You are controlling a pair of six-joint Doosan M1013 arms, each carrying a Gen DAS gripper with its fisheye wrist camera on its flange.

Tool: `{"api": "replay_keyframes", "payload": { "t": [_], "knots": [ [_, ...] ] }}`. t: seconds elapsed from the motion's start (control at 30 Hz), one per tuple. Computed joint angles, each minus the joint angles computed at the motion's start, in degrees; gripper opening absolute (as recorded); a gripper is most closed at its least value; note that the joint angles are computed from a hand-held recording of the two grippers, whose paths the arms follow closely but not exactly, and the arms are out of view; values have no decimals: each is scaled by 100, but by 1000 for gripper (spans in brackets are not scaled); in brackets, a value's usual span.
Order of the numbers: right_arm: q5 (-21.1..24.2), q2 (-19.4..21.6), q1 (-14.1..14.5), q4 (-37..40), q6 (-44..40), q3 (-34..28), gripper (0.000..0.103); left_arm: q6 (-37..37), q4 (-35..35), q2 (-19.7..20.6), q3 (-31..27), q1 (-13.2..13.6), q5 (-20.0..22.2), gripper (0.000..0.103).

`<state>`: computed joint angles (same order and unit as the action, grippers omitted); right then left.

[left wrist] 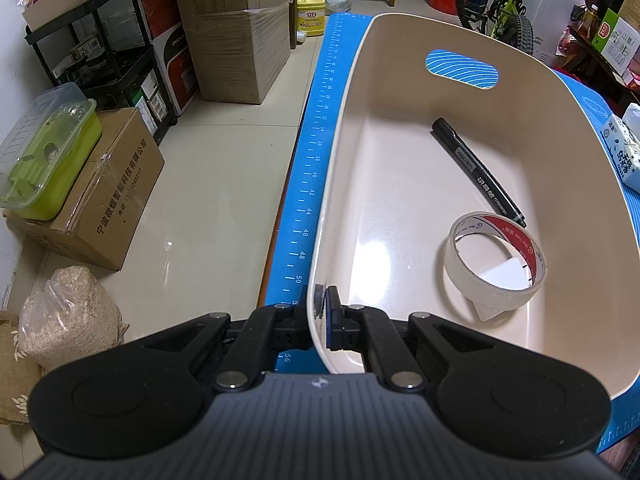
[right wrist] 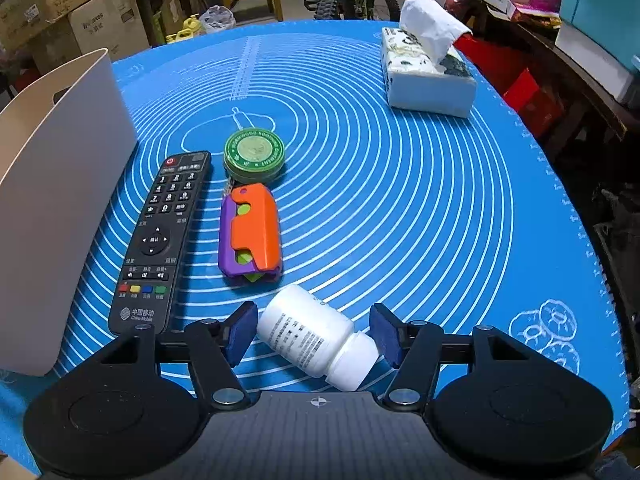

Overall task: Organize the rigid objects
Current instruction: 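Grasp the white pill bottle with the right gripper, then carry the pill bottle into the basket and open the right gripper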

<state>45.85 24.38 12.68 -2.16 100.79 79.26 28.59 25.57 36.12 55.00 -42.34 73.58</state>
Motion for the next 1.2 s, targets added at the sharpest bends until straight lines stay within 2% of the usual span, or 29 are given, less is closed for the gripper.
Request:
{"api": "replay_keyframes", "payload": {
  "t": [0.3,0.4,0.47,0.67,0.93,1.2],
  "knots": [
    [-47,-42,10,69,-209,127,68,-1,1,-3,6,1,-4,7],
    [-154,-83,0,134,-328,197,60,-2,1,-2,4,0,-3,7],
    [-277,-119,25,53,-410,254,57,-1,2,-4,6,1,-3,7],
    [-345,-153,23,133,-516,291,57,6,-2,7,-9,3,-1,7],
    [-789,-278,44,94,-390,290,57,-1,0,7,-8,3,-5,7],
    [-1486,-408,162,501,-750,125,57,-2,-2,3,0,3,-7,6]
  ]
}}
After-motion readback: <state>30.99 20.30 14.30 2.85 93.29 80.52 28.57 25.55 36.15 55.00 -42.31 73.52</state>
